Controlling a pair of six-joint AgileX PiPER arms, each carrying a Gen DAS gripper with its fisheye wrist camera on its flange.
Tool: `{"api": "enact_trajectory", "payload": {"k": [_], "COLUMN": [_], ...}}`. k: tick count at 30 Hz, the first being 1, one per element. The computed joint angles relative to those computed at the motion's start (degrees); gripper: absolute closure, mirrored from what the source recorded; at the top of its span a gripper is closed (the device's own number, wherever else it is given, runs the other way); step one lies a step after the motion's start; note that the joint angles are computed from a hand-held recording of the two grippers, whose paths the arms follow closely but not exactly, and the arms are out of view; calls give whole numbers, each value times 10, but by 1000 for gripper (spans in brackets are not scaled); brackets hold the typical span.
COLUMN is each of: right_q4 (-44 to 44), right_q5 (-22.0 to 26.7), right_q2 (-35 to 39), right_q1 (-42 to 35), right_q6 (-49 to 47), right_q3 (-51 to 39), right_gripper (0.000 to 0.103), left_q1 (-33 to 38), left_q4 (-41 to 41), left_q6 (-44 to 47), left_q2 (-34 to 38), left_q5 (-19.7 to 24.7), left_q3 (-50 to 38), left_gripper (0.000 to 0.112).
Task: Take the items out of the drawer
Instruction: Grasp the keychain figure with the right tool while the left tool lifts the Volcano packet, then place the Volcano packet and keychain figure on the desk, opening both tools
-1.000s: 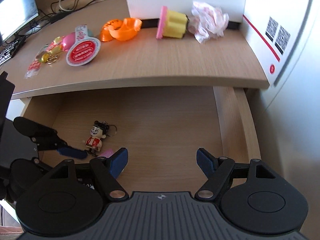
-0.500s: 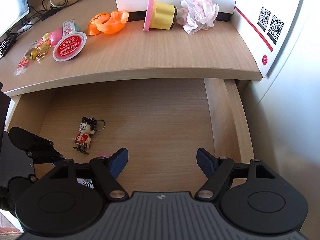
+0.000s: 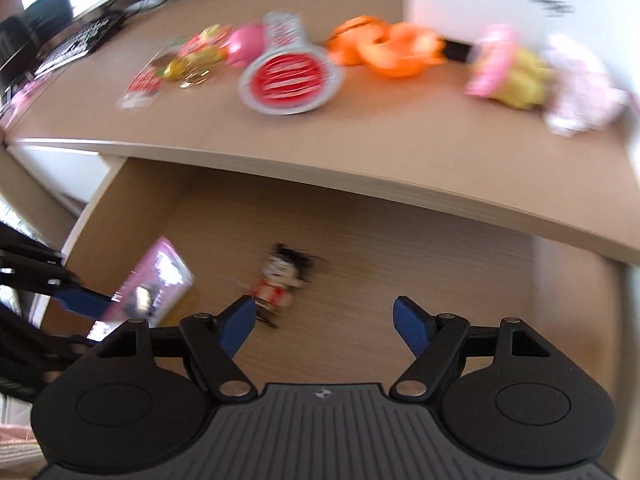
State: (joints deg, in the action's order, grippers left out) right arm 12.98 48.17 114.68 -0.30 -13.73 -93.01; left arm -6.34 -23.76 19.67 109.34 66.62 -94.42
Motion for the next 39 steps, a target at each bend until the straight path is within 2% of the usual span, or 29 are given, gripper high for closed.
{"api": "enact_trajectory", "payload": {"k": [4,8,9,10,12,13,16,19,20,24,31,36,39], "right_q4": [-7,-28,-37,-44,-50,-50,-65,-74,-68,-52,-40,-71,-97], "right_q5": [36,57,61,65,76,86,83,104,112,86,27,3,-19], "right_q2": [72,126,137,147,166,176,184,190,187,114,-92,-209,-233], "right_q1": [31,55,60,64,68,69,79,88,88,88,77,38,13], "right_q6": [16,30,38,45,51,51,49,38,38,41,88,112,123], "right_q3": [-84,-141,-154,-167,-193,-209,-222,-242,-243,-155,27,31,-9], "right_gripper": [27,27,27,29,34,39,48,72,72,72,73,73,73], "left_q1": [16,35,33,34,50,42,24,20,20,15,16,27,29], "left_q4": [2,0,-10,0,-16,-18,-11,-8,-8,-13,-54,-85,-75], "left_q6": [-38,-75,-77,-87,-65,-66,-85,-84,-80,-62,-11,16,0], "left_q2": [-54,-44,-30,-33,-45,-48,-18,-17,-19,-28,-62,-62,-36], "left_q5": [-45,-42,-54,-44,-43,-61,-61,-55,-52,-55,-58,-53,-62], "left_q3": [67,47,30,36,54,76,47,48,50,62,77,-28,-124], "left_gripper": [64,64,64,64,64,64,64,64,64,64,64,64,64]}}
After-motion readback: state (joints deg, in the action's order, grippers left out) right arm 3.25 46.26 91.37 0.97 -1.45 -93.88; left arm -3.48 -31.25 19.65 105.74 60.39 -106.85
